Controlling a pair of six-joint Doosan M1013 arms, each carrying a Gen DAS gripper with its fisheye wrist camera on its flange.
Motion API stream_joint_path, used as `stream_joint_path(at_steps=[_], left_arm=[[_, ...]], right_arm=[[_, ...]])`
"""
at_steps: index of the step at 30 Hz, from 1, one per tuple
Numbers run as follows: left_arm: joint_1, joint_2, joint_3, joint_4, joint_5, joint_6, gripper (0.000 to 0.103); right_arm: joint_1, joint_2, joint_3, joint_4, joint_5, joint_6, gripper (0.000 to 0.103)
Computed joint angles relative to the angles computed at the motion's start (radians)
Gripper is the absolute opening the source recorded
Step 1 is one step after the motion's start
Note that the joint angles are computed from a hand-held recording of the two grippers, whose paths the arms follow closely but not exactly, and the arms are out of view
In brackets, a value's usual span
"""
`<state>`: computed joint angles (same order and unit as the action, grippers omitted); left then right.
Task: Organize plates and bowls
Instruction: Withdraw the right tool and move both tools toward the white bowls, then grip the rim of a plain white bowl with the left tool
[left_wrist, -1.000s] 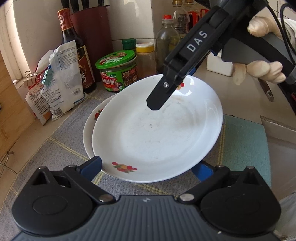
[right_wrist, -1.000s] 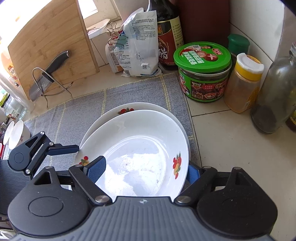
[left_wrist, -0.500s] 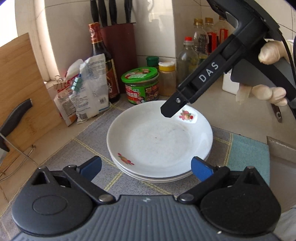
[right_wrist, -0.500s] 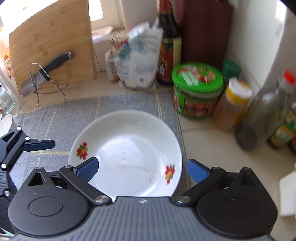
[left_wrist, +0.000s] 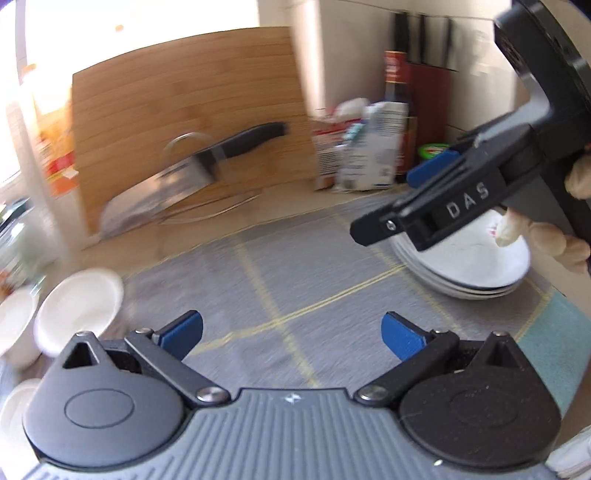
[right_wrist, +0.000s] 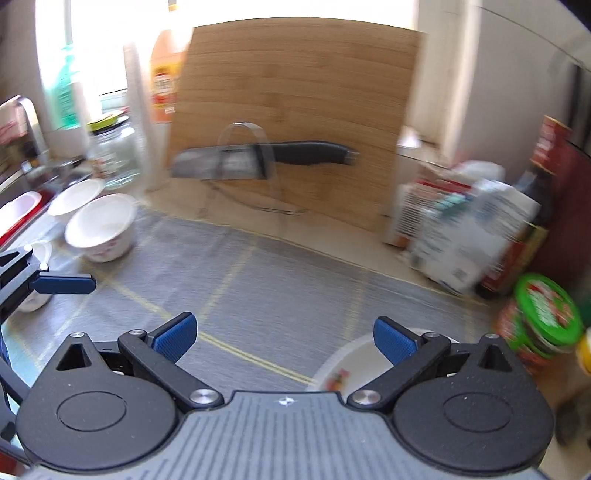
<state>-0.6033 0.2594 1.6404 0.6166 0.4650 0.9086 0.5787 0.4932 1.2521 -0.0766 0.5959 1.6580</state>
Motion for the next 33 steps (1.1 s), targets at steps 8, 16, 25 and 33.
stream_joint_path(at_steps=[8,16,25,33], left_arm=[[-0.040,-0.071,0.072,0.230,0.268,-0.396,0.102],[-0.018,-0.139,0.142,0.256,0.328,-0.483,0.102],[0.129,-0.208,0.234,0.172,0.122,-0.300,0.102],[0.285,-0.215,0.260,-0.063,-0.054,0.079,0.102]], right_arm=[[0.021,0.093,-0.100,0.405,0.118,-0.471,0.103],[0.070,0.136,-0.149,0.477,0.171,-0.584,0.103],[0.153,0.182,-0.208,0.296,0.174,-0.325,0.103],[0.233,0.238,-0.282,0.115,0.166,-0.153,0.103]])
